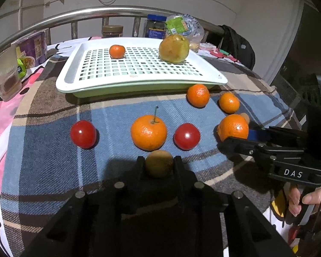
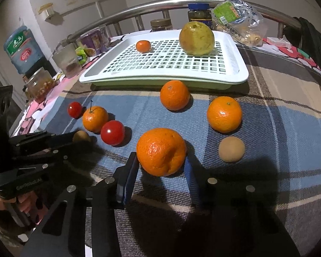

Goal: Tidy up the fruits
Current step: 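Grasp a large mandarin with the right gripper while the left gripper grasps a brown kiwi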

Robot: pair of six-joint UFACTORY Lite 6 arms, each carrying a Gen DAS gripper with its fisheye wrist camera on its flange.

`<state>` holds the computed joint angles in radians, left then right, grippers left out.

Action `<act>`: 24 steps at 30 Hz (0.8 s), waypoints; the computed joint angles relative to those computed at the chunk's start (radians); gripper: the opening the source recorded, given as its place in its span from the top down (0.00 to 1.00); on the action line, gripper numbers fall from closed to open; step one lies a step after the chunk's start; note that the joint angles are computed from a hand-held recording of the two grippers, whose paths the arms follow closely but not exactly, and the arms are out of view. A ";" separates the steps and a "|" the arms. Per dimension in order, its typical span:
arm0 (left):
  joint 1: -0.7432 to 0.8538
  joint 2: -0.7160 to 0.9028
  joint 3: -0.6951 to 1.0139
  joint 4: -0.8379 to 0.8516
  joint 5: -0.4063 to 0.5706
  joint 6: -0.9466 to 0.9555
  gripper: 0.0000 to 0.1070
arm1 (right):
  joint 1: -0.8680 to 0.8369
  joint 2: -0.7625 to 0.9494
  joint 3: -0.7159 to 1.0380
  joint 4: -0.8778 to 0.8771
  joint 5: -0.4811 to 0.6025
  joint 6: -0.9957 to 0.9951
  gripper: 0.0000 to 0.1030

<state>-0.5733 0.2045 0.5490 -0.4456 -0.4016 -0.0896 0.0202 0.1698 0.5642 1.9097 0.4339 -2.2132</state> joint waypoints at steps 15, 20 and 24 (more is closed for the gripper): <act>0.014 -0.214 -0.086 -0.022 0.027 0.026 0.73 | -0.066 -0.233 -0.061 -0.251 0.090 0.258 0.60; 0.016 -0.282 -0.092 -0.108 0.041 0.125 0.73 | -0.100 -0.272 -0.038 -0.336 0.123 0.346 0.60; 0.037 -0.329 -0.089 -0.153 0.054 0.190 0.73 | -0.128 -0.280 -0.004 -0.391 0.154 0.403 0.60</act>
<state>-0.5360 -0.1244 0.4595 -0.5985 -0.3475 0.1001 -0.1082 -0.1107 0.5598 1.5186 0.5878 -1.8099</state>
